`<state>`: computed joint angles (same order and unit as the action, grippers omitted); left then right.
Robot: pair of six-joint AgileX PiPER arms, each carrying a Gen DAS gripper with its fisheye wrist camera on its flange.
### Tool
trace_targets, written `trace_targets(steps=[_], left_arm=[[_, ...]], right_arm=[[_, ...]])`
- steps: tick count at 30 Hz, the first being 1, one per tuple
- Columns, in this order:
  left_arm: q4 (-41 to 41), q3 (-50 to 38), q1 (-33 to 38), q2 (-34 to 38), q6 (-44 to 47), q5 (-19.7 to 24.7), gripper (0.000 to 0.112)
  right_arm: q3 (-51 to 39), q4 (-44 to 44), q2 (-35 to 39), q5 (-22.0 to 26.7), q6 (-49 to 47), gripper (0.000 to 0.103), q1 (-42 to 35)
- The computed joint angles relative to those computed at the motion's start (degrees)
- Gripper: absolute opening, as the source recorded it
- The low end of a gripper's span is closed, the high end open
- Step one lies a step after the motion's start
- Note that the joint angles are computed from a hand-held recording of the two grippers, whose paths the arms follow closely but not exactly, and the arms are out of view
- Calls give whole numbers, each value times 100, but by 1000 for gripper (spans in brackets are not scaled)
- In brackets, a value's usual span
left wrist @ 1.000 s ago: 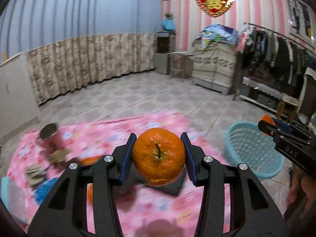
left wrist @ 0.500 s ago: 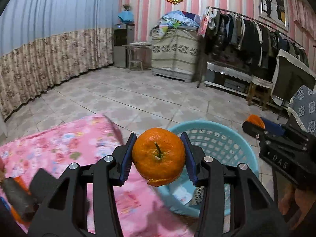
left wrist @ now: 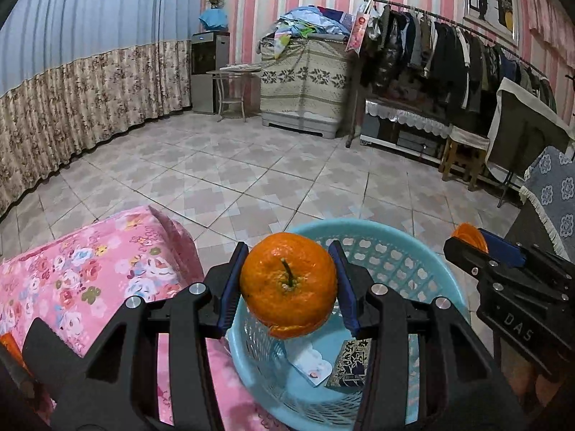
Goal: Collect trash
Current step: 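Carry the mandarin and dish over the basket and open both tools to drop them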
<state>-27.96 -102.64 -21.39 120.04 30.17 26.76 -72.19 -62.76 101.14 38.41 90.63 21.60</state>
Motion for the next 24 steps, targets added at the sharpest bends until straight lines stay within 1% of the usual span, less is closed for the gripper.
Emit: trace_targets(steps=[3,5,7,11,16,24], left_arm=[[180,-225,-25,137,-176,123,46],[180,-305,-23,188,-218,169,50],[155,-343,-11,204,-253,171,66],[238,-120,-27,40,-262,-104,76],[324,113,38,-155,-325,-313,89],[450,172,187,-175,-434,-317,90]], right_arm=[[51,-23,-31,16,99,40,9],[58,-34,-37,30,133,40,35],[26,5,-17,79,71,40,44],[-45,114,10,99,-33,40,30],[-82,182,58,107,-100,41,39],[-282,215,316,-26,-69,41,26]])
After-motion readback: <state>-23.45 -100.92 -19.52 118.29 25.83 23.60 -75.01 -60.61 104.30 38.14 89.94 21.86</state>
